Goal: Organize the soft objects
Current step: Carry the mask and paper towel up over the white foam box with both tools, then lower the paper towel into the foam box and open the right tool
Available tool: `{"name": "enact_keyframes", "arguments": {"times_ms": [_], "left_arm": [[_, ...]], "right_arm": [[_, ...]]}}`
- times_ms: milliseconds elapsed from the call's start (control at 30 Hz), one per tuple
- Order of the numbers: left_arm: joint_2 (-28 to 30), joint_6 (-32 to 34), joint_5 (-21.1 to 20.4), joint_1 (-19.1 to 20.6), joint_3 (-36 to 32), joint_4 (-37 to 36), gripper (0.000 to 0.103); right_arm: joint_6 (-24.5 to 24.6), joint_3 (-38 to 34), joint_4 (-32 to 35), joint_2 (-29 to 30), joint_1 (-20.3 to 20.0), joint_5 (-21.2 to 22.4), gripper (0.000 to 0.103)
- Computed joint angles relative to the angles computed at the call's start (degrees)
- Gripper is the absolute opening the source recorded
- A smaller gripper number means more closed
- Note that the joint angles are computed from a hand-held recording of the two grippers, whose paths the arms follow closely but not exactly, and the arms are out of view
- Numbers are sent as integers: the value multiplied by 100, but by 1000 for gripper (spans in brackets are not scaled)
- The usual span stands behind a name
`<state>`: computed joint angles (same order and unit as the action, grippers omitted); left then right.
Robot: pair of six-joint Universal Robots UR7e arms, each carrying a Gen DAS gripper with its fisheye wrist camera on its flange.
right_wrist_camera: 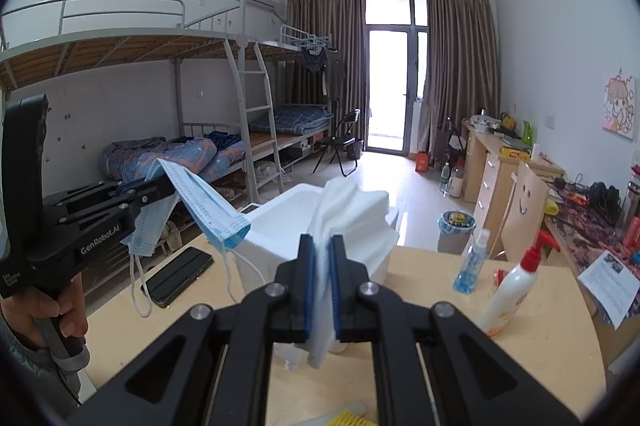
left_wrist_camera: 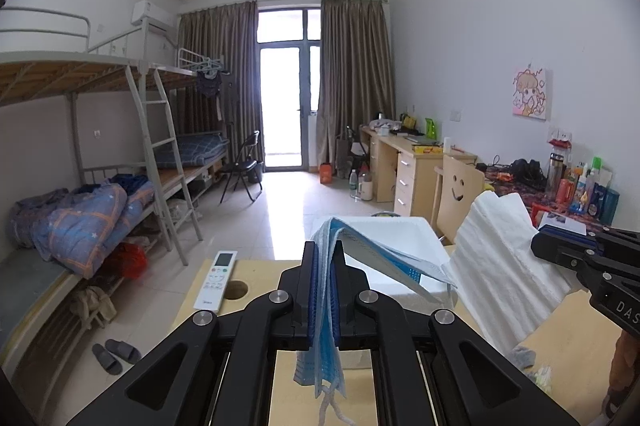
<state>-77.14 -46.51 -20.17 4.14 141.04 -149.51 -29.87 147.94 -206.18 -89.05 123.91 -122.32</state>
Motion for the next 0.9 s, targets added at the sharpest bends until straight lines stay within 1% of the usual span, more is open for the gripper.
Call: {"name": "enact_keyframes", "arguments": {"times_ms": [167,267,467,567,767,900], "left_arm": [[173,514,-6,182,-112,-578,6],[258,707,-60,271,-157,-809,6],[452,1057,12,437,-283,-1176,6],[568,1326,69,546,-370,-1472,6],[680,1600,129,730,-444,-1804,6],[754,1634,142,833,-472,-1819,6]], "right_arm": [[-64,-168,62,105,-41,-1,10],[-110,-269,111,176,-81,54,10],[-190,-496,189,341,-207,194,10],[-232,-607,213,437,-265,270,10],[-341,-849,264,705,-431,360,10],[-415,-923,246,880,-623,503,10]]}}
